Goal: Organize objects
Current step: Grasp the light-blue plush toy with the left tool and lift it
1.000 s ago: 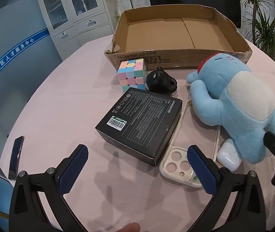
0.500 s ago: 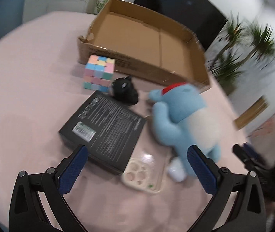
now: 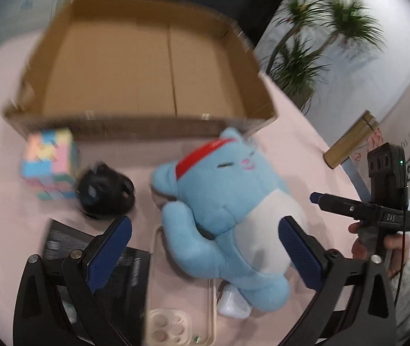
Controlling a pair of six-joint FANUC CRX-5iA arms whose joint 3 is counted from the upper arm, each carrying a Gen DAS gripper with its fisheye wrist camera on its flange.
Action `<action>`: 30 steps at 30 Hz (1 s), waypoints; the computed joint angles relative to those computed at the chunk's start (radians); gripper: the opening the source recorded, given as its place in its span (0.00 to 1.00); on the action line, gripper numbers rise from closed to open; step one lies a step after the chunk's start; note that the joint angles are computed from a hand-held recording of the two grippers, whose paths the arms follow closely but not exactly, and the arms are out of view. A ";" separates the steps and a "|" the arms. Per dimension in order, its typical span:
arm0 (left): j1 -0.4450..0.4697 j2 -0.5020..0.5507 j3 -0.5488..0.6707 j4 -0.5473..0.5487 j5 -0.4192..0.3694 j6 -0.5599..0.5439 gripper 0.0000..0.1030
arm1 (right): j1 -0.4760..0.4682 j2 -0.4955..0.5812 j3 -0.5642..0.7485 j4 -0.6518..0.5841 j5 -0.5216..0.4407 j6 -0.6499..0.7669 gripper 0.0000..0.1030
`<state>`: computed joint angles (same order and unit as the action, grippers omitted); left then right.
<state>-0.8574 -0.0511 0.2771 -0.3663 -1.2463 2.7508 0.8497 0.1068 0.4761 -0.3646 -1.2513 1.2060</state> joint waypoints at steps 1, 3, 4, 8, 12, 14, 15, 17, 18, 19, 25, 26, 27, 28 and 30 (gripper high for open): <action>0.029 -0.006 -0.031 0.042 0.046 -0.012 0.86 | -0.018 0.026 0.026 -0.032 -0.022 0.005 1.00; 0.061 -0.009 -0.069 0.090 0.093 -0.022 0.69 | -0.045 0.068 0.068 -0.083 -0.055 0.026 1.00; 0.073 -0.013 -0.088 0.111 0.124 -0.032 0.69 | -0.054 0.093 0.092 -0.094 -0.078 0.028 1.00; 0.089 -0.028 -0.117 0.138 0.158 -0.028 0.63 | -0.117 0.160 0.149 -0.243 -0.111 0.064 0.86; 0.058 -0.047 -0.111 0.096 0.108 0.044 0.54 | -0.147 0.201 0.185 -0.339 -0.123 0.084 0.68; 0.065 -0.034 -0.109 0.120 0.089 0.036 0.50 | -0.146 0.214 0.196 -0.346 -0.121 0.086 0.63; 0.075 -0.037 -0.125 0.147 0.102 0.020 0.47 | -0.147 0.222 0.203 -0.351 -0.122 0.081 0.61; 0.087 -0.038 -0.141 0.168 0.125 0.015 0.46 | -0.146 0.231 0.207 -0.356 -0.120 0.082 0.59; 0.091 -0.043 -0.150 0.174 0.137 0.015 0.45 | -0.148 0.231 0.206 -0.361 -0.118 0.080 0.55; 0.095 -0.048 -0.160 0.182 0.147 0.013 0.44 | -0.153 0.236 0.211 -0.367 -0.121 0.074 0.53; 0.086 -0.062 -0.174 0.166 0.115 0.061 0.21 | -0.187 0.262 0.212 -0.440 -0.156 0.055 0.30; 0.082 -0.062 -0.174 0.159 0.110 0.078 0.19 | -0.190 0.268 0.219 -0.451 -0.163 0.061 0.29; 0.086 -0.054 -0.168 0.164 0.107 0.075 0.19 | -0.187 0.267 0.218 -0.448 -0.158 0.066 0.28; 0.092 -0.039 -0.155 0.179 0.094 0.053 0.19 | -0.181 0.266 0.221 -0.440 -0.154 0.070 0.27; 0.095 -0.011 -0.121 0.188 0.050 0.032 0.19 | -0.168 0.260 0.219 -0.420 -0.151 0.076 0.25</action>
<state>-0.7623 -0.0618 0.1564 -0.1783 -1.1960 2.7832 0.6819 0.3668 0.6950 -0.7841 -1.4022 1.2818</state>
